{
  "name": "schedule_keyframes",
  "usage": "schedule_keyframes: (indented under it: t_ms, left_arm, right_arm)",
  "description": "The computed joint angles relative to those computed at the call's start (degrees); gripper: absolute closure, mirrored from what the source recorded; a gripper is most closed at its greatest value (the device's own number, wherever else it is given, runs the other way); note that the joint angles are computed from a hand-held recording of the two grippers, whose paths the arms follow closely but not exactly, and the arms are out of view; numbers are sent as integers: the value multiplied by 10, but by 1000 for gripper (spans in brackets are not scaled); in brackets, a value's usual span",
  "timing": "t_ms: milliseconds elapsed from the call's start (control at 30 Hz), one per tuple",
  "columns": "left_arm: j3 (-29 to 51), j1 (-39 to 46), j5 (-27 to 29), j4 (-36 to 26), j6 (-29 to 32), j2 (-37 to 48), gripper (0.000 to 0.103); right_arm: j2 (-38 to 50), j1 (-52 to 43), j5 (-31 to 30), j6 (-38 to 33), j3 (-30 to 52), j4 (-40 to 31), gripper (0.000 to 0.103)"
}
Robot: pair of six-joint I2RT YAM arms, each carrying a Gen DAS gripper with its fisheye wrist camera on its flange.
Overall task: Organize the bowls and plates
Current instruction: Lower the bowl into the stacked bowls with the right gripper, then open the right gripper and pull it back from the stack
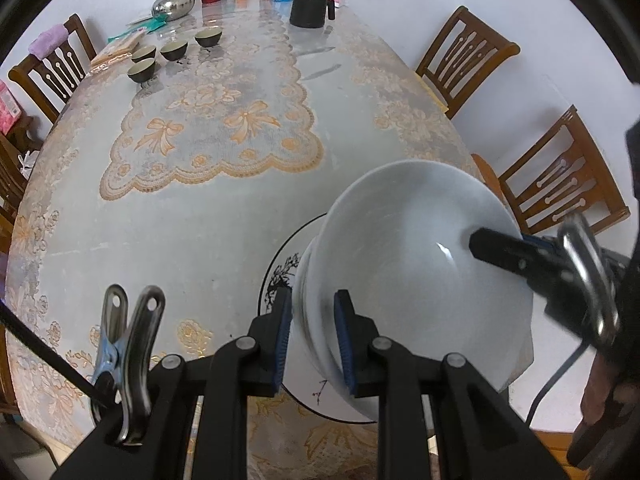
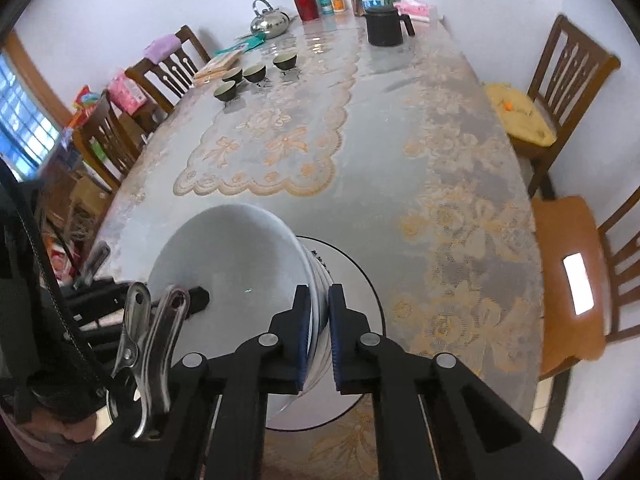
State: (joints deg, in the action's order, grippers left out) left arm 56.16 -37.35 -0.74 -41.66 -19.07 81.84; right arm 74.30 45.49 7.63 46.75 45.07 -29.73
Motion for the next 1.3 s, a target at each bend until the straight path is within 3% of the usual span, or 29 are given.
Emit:
schedule_keyframes:
  t_ms: [100, 367, 433, 567, 833, 967, 1167, 1300]
  left_arm:
    - [0, -5, -7, 1, 2, 0, 80]
    - [-4, -15, -27, -4, -10, -16, 80]
    - [-10, -22, -40, -6, -17, -33, 80]
    - [-11, -31, -48, -18, -36, -59, 79]
    - [-12, -59, -72, -51, -84, -108, 62]
    - [-16, -76, -81, -73, -103, -135, 55]
    - [-29, -107, -109, -107, -140, -179, 36]
    - [-41, -128, -125, -119, -161, -203, 34]
  right_arm:
    - [7, -13, -19, -14, 6, -5, 93]
    - [15, 8, 6, -10, 12, -15, 91]
    - [0, 13, 2, 2, -3, 1, 81]
    - [-29, 45, 36, 21, -17, 8, 73]
    - [-107, 122, 105, 84, -41, -1, 59]
    - [-129, 150, 122, 118, -47, -17, 57]
    - [-146, 207, 153, 155, -45, -47, 54]
    - [-157, 253, 191, 194, -50, -61, 49]
